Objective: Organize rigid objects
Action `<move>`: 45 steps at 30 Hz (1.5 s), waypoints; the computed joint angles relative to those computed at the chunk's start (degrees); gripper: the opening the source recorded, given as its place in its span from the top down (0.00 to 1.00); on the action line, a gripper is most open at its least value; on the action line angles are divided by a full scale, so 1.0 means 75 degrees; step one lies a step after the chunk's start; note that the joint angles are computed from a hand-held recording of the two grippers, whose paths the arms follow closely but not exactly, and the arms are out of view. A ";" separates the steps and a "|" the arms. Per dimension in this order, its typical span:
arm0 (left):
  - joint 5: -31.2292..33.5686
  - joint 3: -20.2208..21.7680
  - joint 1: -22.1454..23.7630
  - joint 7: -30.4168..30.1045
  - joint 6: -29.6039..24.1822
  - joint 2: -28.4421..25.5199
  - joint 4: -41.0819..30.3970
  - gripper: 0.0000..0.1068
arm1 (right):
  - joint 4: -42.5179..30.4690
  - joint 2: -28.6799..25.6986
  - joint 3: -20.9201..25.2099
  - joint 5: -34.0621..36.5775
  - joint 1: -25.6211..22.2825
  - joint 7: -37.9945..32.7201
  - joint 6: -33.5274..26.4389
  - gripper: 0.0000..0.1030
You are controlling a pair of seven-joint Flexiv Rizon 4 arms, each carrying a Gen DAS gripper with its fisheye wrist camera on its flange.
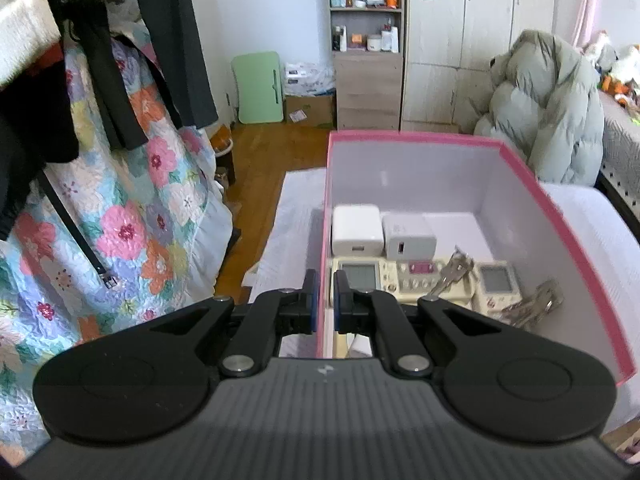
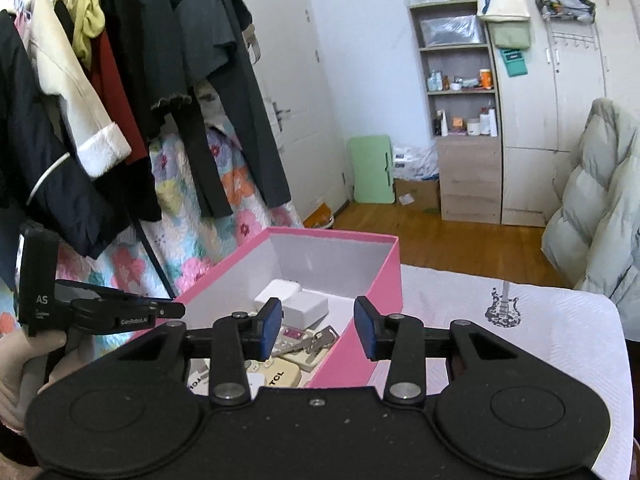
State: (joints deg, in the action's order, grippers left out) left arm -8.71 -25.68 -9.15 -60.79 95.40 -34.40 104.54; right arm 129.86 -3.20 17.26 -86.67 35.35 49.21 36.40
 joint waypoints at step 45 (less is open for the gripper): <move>0.1588 -0.5111 0.4507 -0.2459 0.0707 0.2772 0.3916 0.29 | -0.0851 0.0337 0.1377 0.4847 0.2218 -0.1210 -0.3495 0.01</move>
